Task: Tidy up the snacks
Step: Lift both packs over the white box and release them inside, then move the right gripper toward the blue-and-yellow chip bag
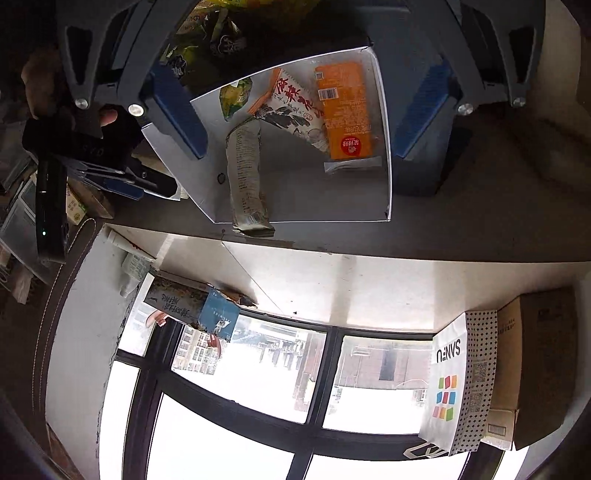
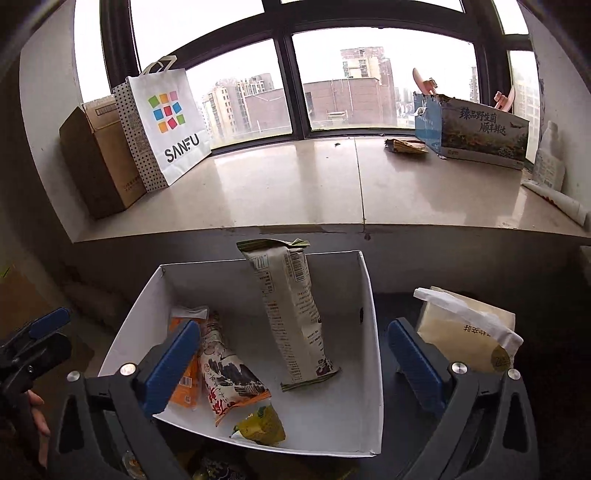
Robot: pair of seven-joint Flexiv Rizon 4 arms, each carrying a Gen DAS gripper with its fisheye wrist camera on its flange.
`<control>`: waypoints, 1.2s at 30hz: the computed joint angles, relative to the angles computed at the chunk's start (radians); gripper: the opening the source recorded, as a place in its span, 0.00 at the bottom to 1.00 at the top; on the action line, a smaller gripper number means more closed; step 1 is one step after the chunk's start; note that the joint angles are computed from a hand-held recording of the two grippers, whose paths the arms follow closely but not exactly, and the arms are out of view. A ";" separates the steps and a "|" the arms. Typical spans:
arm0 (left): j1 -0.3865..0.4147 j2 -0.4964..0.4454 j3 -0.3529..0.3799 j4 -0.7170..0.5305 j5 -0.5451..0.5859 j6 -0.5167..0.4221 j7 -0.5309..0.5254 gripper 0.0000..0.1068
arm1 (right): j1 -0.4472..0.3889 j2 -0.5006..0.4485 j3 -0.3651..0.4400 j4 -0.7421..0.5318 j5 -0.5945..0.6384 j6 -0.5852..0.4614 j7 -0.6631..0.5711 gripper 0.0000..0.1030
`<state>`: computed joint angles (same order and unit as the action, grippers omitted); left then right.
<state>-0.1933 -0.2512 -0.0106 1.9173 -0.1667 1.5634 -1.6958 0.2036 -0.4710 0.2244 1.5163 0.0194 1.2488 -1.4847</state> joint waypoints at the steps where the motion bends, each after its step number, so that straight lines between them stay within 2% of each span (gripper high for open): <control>1: -0.021 0.010 0.026 0.003 0.019 0.002 -0.023 0.96 | -0.003 0.009 0.002 0.008 0.004 0.005 -0.001 1.00; 4: -0.052 0.048 0.067 0.023 0.072 0.007 -0.069 0.96 | -0.039 0.044 0.050 0.035 0.059 0.044 -0.049 1.00; 6: -0.098 0.071 0.125 0.025 0.158 0.007 -0.134 0.96 | -0.074 0.073 0.099 0.058 0.115 0.067 -0.117 1.00; 8: -0.142 0.094 0.184 0.017 0.275 -0.005 -0.226 0.96 | -0.086 0.109 0.118 0.091 0.146 0.089 -0.170 1.00; 10: -0.167 0.124 0.210 0.014 0.378 -0.025 -0.299 0.96 | -0.093 0.153 0.132 0.135 0.177 0.119 -0.224 1.00; 13: -0.238 0.168 0.268 -0.031 0.675 -0.053 -0.496 0.96 | -0.155 0.212 0.220 0.174 0.319 0.134 -0.390 1.00; 14: -0.253 0.187 0.269 -0.038 0.753 -0.071 -0.553 0.96 | -0.178 0.234 0.248 0.183 0.374 0.120 -0.453 1.00; 16: -0.256 0.221 0.249 -0.029 0.832 -0.077 -0.618 0.96 | -0.207 0.282 0.280 0.208 0.475 0.101 -0.545 1.00; 19: -0.239 0.268 0.210 0.014 0.865 -0.074 -0.679 0.96 | -0.286 0.361 0.331 0.221 0.726 0.031 -0.751 1.00; 22: -0.228 0.292 0.185 0.104 0.757 -0.008 -0.584 0.96 | -0.345 0.452 0.317 0.244 0.987 -0.085 -0.930 1.00; 23: -0.222 0.302 0.170 0.119 0.761 -0.013 -0.580 0.96 | -0.355 0.483 0.300 0.261 1.056 -0.122 -0.970 1.00; 25: -0.196 0.328 0.128 0.134 0.821 -0.037 -0.649 0.96 | -0.357 0.534 0.264 0.302 1.142 -0.159 -1.009 1.00; 26: -0.187 0.336 0.116 0.153 0.824 -0.019 -0.659 0.96 | -0.354 0.558 0.247 0.323 1.177 -0.166 -1.023 1.00; 29: -0.178 0.348 0.099 0.218 0.765 0.038 -0.628 0.96 | -0.342 0.618 0.190 0.385 1.260 -0.197 -1.054 1.00; 32: -0.171 0.361 0.080 0.271 0.703 0.050 -0.584 0.96 | -0.327 0.684 0.103 0.455 1.400 -0.288 -1.146 1.00; 36: -0.099 0.390 -0.001 0.302 0.728 0.024 -0.636 0.96 | -0.290 0.722 0.056 0.532 1.465 -0.267 -1.171 1.00</control>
<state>-0.2919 0.1389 -0.0112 2.2197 0.5616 1.5876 -2.3321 -0.0865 0.2507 0.2808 2.0482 1.4844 0.9818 -2.6558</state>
